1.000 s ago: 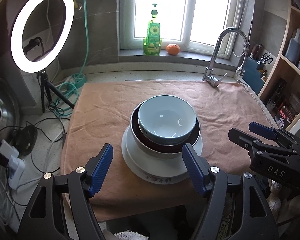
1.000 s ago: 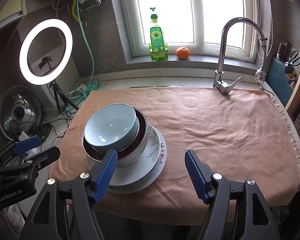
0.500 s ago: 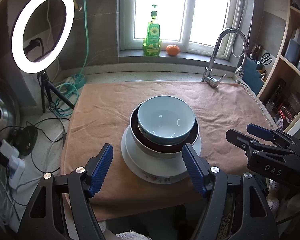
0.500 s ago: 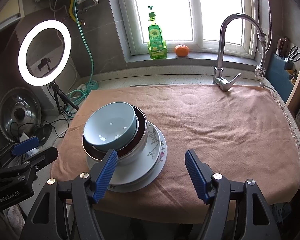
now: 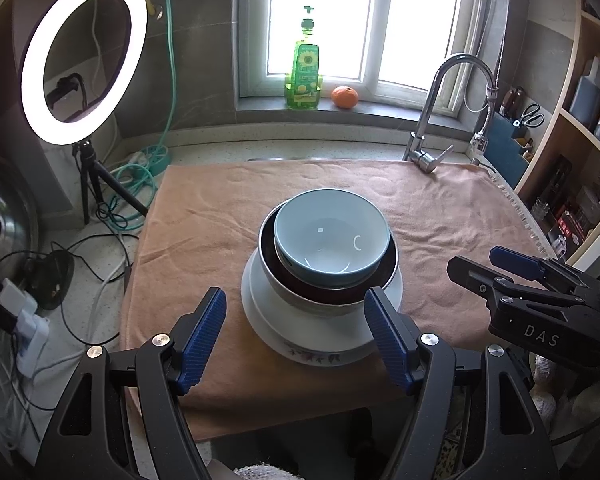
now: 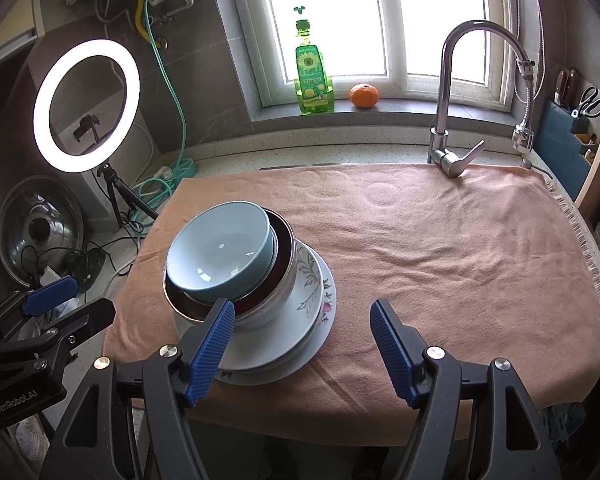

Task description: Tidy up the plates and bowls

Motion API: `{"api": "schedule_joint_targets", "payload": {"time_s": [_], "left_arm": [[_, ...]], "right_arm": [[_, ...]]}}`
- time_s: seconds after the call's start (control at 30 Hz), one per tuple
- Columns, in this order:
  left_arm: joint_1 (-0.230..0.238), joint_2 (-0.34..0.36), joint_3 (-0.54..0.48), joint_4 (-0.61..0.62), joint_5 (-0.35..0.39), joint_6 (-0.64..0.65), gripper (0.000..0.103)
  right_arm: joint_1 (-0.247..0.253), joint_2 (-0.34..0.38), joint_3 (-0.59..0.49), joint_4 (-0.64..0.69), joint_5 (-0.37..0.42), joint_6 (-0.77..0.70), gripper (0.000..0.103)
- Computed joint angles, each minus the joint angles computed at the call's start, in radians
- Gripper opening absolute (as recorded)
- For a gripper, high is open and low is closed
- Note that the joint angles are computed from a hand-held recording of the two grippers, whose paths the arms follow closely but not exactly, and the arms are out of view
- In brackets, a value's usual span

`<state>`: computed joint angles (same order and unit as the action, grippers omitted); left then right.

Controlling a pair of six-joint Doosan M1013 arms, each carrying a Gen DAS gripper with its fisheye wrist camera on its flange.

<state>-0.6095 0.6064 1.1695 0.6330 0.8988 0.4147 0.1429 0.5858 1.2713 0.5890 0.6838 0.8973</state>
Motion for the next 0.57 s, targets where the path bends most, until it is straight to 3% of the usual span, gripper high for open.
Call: {"api": "schedule_joint_targets", "payload": {"time_s": [0.57], "left_arm": [[0.001,0.005,-0.007,0.009,0.005,-0.004,0.071]], "right_arm": [[0.0,0.017,-0.021,-0.013,0.018,0.02,0.067]]}}
